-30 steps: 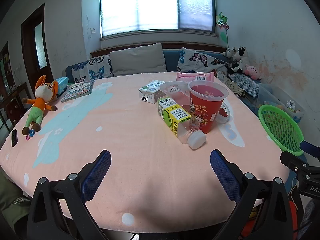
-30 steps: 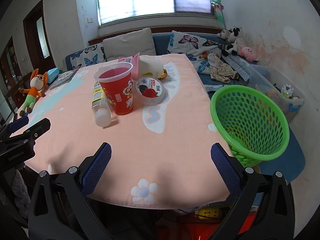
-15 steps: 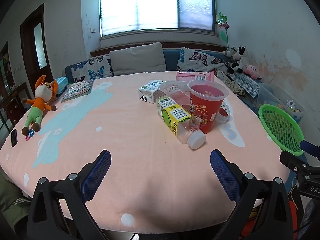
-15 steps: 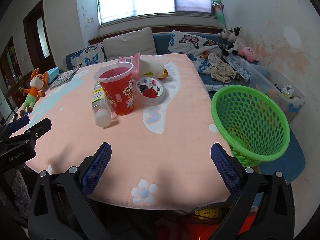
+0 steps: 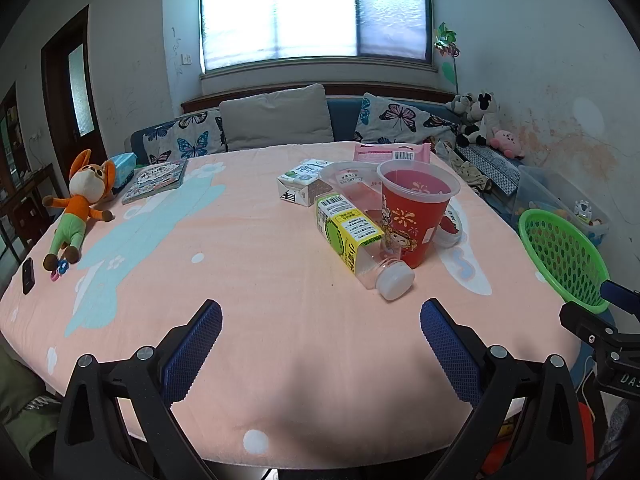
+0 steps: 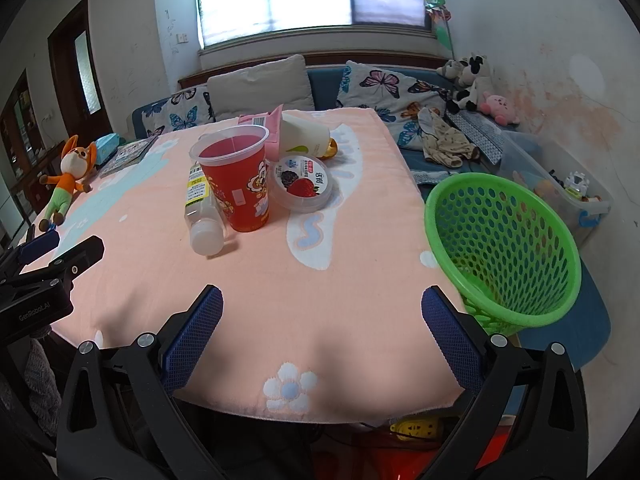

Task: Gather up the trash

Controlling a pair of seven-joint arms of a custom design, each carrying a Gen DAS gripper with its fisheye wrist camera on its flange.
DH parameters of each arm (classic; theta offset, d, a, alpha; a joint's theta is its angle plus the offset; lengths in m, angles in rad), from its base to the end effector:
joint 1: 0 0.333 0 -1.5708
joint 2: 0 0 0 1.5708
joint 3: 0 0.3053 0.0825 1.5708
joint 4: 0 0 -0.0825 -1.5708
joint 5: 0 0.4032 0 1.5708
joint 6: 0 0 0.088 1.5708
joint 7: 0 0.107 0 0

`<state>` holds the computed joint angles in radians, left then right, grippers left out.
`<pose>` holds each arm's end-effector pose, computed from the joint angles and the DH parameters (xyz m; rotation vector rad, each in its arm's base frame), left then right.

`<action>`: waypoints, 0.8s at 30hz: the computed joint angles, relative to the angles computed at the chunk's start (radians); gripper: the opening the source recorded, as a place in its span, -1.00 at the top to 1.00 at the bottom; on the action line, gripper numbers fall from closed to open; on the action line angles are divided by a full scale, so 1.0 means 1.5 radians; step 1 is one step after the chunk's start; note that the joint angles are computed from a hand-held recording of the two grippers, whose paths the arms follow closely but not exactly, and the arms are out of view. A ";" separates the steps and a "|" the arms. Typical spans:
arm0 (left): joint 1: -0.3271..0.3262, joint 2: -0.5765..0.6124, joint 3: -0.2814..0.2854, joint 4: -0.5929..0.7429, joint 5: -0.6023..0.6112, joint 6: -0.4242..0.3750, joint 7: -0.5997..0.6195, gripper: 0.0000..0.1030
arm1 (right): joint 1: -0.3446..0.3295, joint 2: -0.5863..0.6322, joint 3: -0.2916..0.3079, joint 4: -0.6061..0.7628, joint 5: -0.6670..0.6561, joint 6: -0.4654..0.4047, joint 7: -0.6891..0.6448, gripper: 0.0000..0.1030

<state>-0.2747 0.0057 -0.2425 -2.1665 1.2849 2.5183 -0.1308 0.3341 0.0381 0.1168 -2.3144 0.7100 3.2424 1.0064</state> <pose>0.4989 -0.2936 0.4017 -1.7874 1.4492 -0.6883 0.5322 0.1861 0.3935 -1.8679 1.4133 -0.5712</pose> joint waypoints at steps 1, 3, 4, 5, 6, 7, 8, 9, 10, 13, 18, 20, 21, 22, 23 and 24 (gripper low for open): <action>0.000 0.001 0.000 0.003 -0.004 -0.001 0.004 -0.87 | 0.002 0.001 -0.003 0.000 -0.008 0.000 0.007 -0.92; 0.001 0.005 0.001 0.005 -0.006 0.000 0.006 -0.87 | 0.005 0.001 -0.007 0.000 -0.019 -0.001 0.016 -0.92; 0.001 0.009 0.002 0.009 -0.008 0.002 0.008 -0.87 | 0.006 0.001 -0.009 0.000 -0.025 -0.002 0.021 -0.92; 0.001 0.010 0.003 0.009 -0.008 0.002 0.008 -0.87 | 0.009 0.001 -0.014 -0.001 -0.038 -0.002 0.034 -0.92; 0.001 0.010 0.003 0.010 -0.008 0.001 0.009 -0.87 | 0.009 0.002 -0.016 0.000 -0.044 -0.003 0.039 -0.92; 0.000 0.010 0.004 0.009 -0.008 0.002 0.008 -0.87 | 0.006 0.002 -0.011 0.000 -0.038 -0.003 0.034 -0.92; 0.001 0.010 0.005 0.009 -0.007 0.003 0.008 -0.87 | 0.004 0.004 -0.010 0.002 -0.037 -0.005 0.033 -0.92; 0.000 0.011 0.005 0.010 -0.009 0.003 0.009 -0.87 | 0.005 0.004 -0.011 0.003 -0.041 -0.005 0.036 -0.92; 0.001 0.011 0.005 0.010 -0.009 0.003 0.010 -0.87 | 0.006 0.005 -0.013 0.003 -0.046 -0.006 0.041 -0.92; 0.002 0.014 0.007 0.011 -0.012 0.006 0.012 -0.87 | -0.002 0.008 -0.005 0.008 -0.033 -0.009 0.026 -0.92; 0.001 0.018 0.008 0.017 -0.020 0.004 0.022 -0.87 | -0.006 0.018 0.001 0.020 -0.020 -0.013 0.008 -0.92; 0.002 0.020 0.009 0.019 -0.024 0.005 0.026 -0.87 | -0.008 0.024 0.004 0.028 -0.016 -0.015 0.001 -0.92; 0.002 0.020 0.010 0.020 -0.025 0.005 0.028 -0.87 | -0.010 0.027 0.007 0.032 -0.012 -0.017 -0.006 -0.92; 0.003 0.021 0.011 0.020 -0.027 0.005 0.029 -0.87 | -0.009 0.030 0.007 0.035 -0.013 -0.017 -0.008 -0.92; 0.004 0.021 0.012 0.021 -0.030 0.006 0.030 -0.87 | -0.007 0.031 0.006 0.036 -0.015 -0.017 -0.008 -0.92; 0.005 0.022 0.013 0.022 -0.033 0.008 0.033 -0.87 | -0.002 0.033 0.002 0.039 -0.023 -0.017 -0.004 -0.92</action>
<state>-0.2675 0.0388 -0.2237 -2.1339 1.2356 2.5301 -0.0813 0.3307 0.0881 0.1191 -2.2565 0.6749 3.2170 0.9998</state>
